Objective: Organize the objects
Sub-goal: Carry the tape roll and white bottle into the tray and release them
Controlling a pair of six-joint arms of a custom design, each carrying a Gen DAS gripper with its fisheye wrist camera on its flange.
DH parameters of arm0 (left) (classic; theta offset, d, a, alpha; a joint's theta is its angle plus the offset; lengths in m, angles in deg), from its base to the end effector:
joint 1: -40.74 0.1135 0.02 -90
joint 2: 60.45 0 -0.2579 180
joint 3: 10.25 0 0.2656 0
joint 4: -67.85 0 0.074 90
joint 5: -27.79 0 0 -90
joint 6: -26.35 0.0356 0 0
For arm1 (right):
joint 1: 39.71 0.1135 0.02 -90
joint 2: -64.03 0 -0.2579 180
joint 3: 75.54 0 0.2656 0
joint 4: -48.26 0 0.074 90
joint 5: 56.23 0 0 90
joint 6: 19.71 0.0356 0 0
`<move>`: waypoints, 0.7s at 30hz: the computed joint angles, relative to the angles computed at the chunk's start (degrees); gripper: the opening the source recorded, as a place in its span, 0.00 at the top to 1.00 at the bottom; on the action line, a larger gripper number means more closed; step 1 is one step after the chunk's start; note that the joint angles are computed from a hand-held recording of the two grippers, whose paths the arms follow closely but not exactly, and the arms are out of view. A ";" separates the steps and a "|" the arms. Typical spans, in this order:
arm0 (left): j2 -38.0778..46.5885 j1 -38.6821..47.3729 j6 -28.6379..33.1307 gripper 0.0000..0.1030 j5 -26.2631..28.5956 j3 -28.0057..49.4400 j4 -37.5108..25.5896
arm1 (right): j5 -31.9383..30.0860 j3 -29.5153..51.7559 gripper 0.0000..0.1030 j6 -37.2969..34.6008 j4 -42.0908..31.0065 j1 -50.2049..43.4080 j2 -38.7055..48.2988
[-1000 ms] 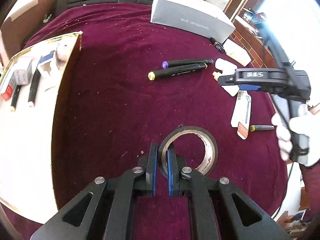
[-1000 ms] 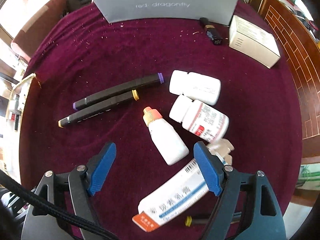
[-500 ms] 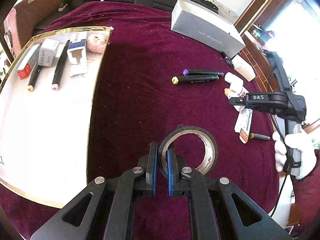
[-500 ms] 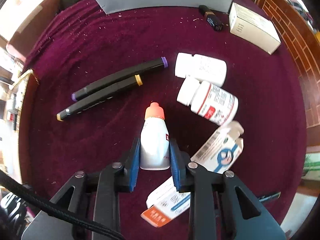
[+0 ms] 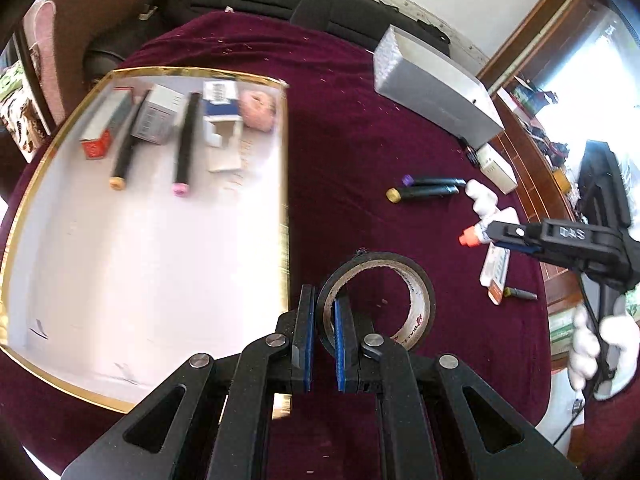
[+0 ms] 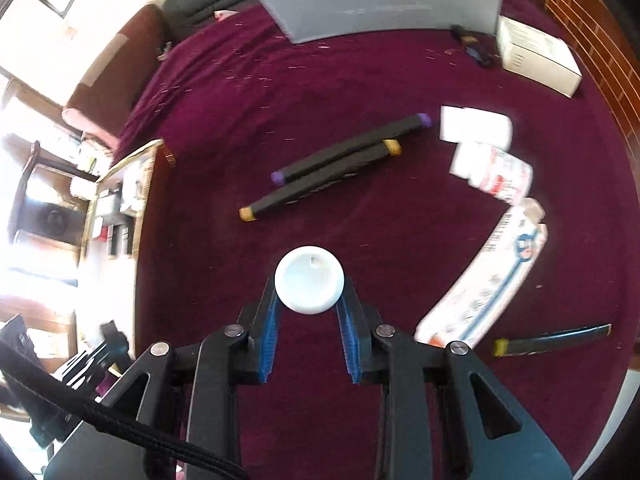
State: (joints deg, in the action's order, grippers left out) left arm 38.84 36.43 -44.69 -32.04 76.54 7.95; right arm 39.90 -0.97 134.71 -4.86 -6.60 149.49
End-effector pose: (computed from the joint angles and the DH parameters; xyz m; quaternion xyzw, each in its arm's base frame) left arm 0.3503 -0.0443 0.2107 0.2314 0.9265 -0.2363 0.1793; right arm 0.2604 0.1652 0.2221 0.2741 0.9337 0.1345 0.1872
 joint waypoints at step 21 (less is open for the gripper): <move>28.51 7.46 4.32 0.94 -5.00 32.78 -7.85 | -10.45 55.62 0.75 -8.30 -10.28 7.56 44.22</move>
State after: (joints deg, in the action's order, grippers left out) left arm 67.35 43.89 -40.37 -37.04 109.33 0.11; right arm 29.46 54.65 126.42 -15.14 0.96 193.71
